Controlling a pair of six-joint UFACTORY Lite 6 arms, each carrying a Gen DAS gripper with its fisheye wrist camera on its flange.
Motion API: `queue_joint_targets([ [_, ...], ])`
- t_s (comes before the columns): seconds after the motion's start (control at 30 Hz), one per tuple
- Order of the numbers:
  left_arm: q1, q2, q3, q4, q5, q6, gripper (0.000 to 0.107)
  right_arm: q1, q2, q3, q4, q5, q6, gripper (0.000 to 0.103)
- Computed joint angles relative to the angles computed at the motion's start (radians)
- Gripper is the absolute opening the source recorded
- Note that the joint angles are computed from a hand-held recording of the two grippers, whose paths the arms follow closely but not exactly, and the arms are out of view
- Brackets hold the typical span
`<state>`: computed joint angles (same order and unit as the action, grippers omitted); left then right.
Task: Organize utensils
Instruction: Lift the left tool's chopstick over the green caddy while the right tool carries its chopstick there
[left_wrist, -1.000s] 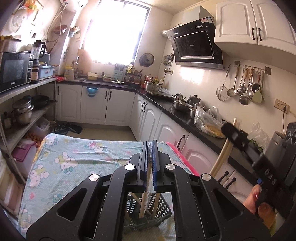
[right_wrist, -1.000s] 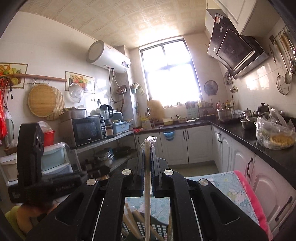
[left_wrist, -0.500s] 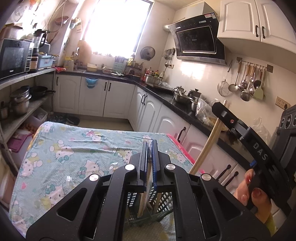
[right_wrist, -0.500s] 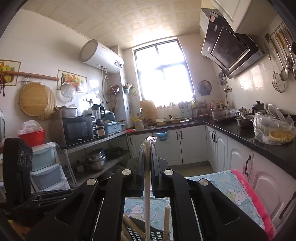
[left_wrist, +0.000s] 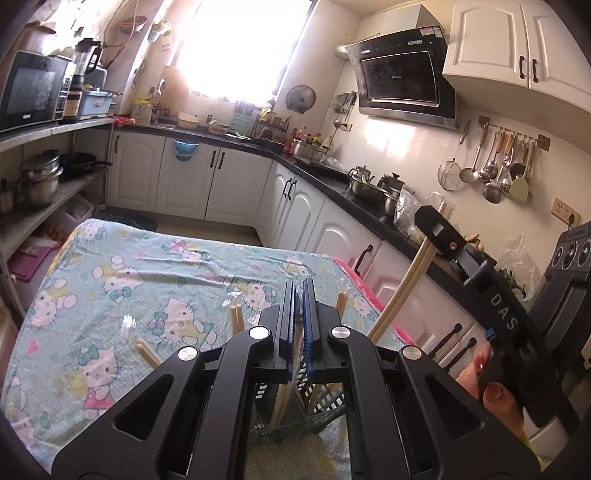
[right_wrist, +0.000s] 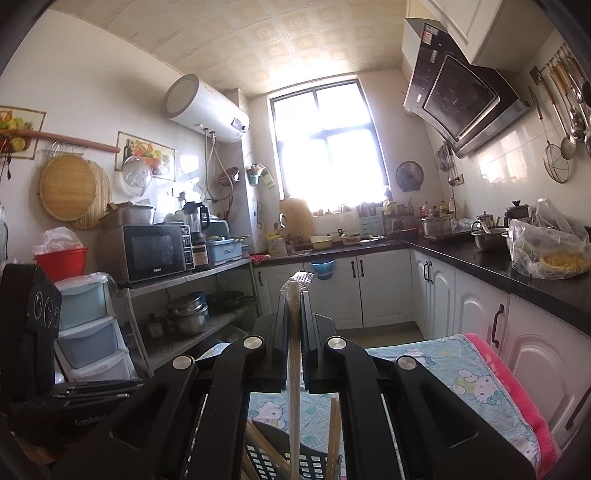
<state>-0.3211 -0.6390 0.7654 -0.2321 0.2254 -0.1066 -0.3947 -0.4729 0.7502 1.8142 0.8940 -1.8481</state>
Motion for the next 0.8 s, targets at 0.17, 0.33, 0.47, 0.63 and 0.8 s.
queue_joint_targets([
  [0.17, 0.013, -0.008, -0.026, -0.087, -0.011, 0.073, 0.002, 0.022, -0.009, -0.055, 0.051, -0.003, -0.081, 0.006],
  [0.33, 0.024, -0.014, -0.051, -0.174, -0.019, 0.153, 0.002, 0.035, -0.010, -0.085, 0.078, -0.004, -0.115, 0.006],
  [0.47, 0.031, -0.012, -0.069, -0.234, -0.026, 0.208, 0.002, 0.047, -0.007, -0.104, 0.101, -0.006, -0.142, 0.006],
  [0.63, 0.039, -0.012, -0.087, -0.297, -0.030, 0.269, 0.002, 0.069, 0.006, -0.137, 0.149, -0.013, -0.197, 0.006],
  [0.8, 0.048, -0.012, -0.098, -0.340, -0.028, 0.304, 0.002, 0.073, 0.023, -0.162, 0.183, -0.008, -0.231, 0.006],
])
